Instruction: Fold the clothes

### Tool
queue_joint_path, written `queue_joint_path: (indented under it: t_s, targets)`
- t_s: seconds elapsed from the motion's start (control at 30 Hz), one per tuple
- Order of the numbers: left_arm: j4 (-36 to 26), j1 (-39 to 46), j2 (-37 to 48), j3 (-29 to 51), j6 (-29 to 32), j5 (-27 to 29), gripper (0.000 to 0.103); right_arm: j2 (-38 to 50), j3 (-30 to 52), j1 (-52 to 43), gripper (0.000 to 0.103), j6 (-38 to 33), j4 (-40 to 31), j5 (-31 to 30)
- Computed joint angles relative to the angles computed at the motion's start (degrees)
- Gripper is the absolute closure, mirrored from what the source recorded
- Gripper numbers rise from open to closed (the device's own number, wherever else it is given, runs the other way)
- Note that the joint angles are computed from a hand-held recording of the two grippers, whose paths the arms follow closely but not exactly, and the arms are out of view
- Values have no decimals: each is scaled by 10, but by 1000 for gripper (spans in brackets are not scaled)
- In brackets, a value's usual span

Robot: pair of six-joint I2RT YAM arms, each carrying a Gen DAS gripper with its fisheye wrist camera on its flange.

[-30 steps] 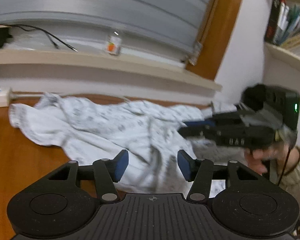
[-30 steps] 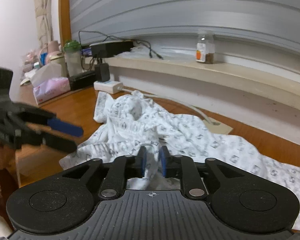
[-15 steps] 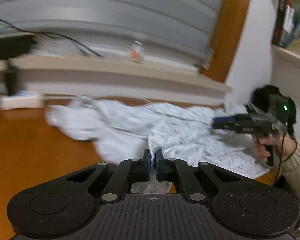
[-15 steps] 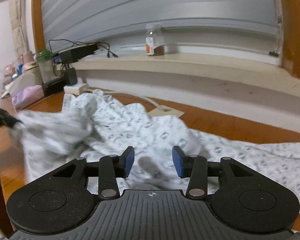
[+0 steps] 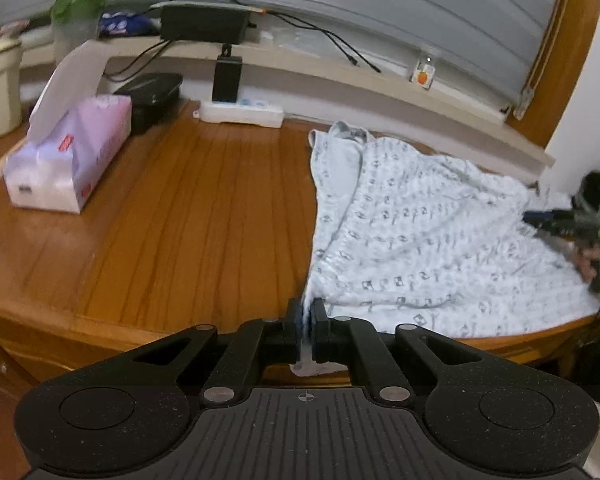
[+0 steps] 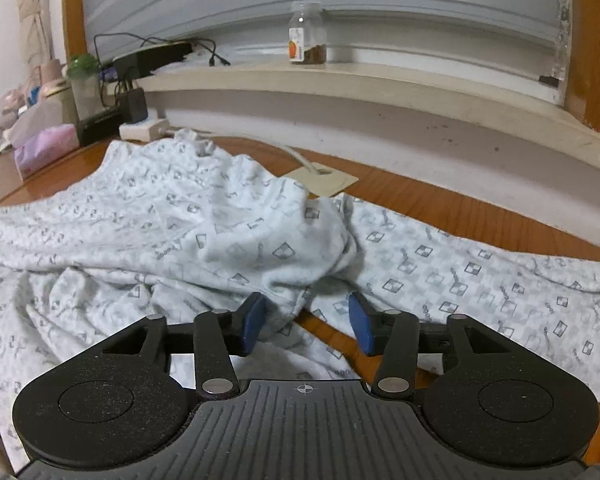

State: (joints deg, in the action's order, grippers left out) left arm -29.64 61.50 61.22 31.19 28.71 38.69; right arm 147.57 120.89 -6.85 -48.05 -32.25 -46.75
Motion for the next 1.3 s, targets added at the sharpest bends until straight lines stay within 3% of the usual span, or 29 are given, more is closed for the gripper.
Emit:
queue_joint_path:
  t_s: [0.23,0.43,0.47,0.53,0.73,0.8,0.83,0.87,1.03,1.13,1.2,1.23,1.27,1.3]
  targets:
    - [1,-8,3,14,-5,-8,93,6,-7,-4,51,-7,9,-9]
    - [62,-57,22,6,-59,-31,92,-4,-26,-3,45,0,30,-1]
    - [76,-72,28,4,-69,-37,88,-6,-29,-3,44,2,34,0]
    - [104,-106,39,-4,-89,-54,68,-4,-28,-3,41,6,35,2]
    - [146,-156,57,-25,-112,-83,68,-3,-27,-3,39,10,37,5]
    - [156,-161,50,-38,-109,-93,74,-2,-26,-4,38,10,35,4]
    - [150,-162,42,-39,-104,-100,99,-2,-25,-4,38,10,34,3]
    - [135,-160,31,-38,-92,-104,103,-2,-25,-4,38,11,34,3]
    - [-8,-67,-47,-1,-1,-60,103,-4,-30,-4,37,12,39,5]
    - [-42,-20,-52,14,17,-39,103,-4,-31,-4,36,14,40,5]
    - [-36,-13,-48,12,8,-33,95,-5,-32,-4,35,15,41,6]
    - [-27,-15,-43,7,-1,-31,83,-5,-33,-3,35,16,42,6]
    - [-14,-24,-36,2,-11,-32,77,-6,-33,-3,34,17,43,6]
    - [3,-39,-28,-5,-22,-38,63,-6,-34,-3,33,17,43,7]
